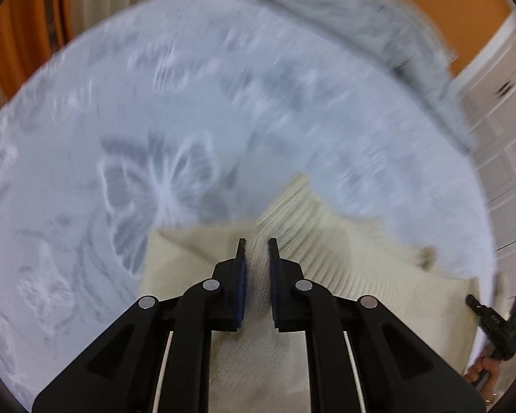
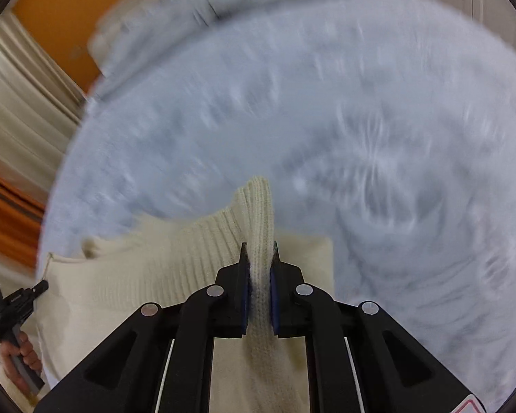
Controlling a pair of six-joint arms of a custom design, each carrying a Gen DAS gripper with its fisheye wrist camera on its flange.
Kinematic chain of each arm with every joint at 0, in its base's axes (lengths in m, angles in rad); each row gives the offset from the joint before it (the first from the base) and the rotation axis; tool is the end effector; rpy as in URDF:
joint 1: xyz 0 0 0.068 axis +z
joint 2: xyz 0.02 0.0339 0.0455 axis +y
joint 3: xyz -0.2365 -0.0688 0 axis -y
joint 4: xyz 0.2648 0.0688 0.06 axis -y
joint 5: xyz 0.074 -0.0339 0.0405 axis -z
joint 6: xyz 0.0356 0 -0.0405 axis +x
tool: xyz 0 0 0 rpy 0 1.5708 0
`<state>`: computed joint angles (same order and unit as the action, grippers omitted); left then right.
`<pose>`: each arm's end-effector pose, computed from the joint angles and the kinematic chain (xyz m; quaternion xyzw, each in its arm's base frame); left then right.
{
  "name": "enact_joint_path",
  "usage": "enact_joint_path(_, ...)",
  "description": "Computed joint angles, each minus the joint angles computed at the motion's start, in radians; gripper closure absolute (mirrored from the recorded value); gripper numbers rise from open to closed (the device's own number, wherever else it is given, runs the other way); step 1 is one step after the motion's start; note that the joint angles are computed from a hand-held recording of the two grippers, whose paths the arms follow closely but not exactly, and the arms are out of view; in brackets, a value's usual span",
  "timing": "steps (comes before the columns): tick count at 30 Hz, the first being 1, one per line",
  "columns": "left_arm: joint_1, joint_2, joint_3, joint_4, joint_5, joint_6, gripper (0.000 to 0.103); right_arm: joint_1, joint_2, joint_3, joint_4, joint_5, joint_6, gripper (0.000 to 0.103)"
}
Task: Fold small clothes
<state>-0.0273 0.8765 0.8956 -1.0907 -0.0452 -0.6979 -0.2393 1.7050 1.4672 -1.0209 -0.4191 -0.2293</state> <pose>0.1847 -0.0034 0.2641 -0.3240 0.9130 -0.0671 0.2387 0.3491 -0.0703 0.2424 -0.0275 0.9664 0.1646 0.1956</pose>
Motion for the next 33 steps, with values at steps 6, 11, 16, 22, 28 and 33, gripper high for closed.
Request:
enact_joint_path(6,-0.078,-0.039,0.023,-0.048,-0.085,-0.049,0.087,-0.029,-0.268,-0.086,0.023,-0.008,0.010,0.082)
enact_joint_path(11,-0.424,-0.097,0.173,-0.190,-0.253,-0.292,0.085,0.199,-0.484,-0.219,-0.123,-0.133,0.019,0.086)
enact_joint_path(16,-0.788,0.038,0.173,-0.238,-0.315,-0.597,0.076,0.656,-0.603,-0.430,0.008,-0.038,0.234,0.095)
enact_joint_path(22,-0.778,-0.117,-0.007,-0.278,-0.291,-0.622,0.095,0.169,-0.519,-0.476,-0.035,-0.080,-0.014,0.103)
enact_joint_path(28,-0.746,-0.175,-0.049,-0.250,-0.270,-0.561,0.095,-0.349,-0.292,-0.299,-0.149,-0.081,-0.253,0.103)
enact_joint_path(33,-0.733,-0.144,0.046,-0.285,-0.294,-0.581,0.082,-0.250,-0.332,-0.214,-0.145,-0.068,-0.147,0.073)
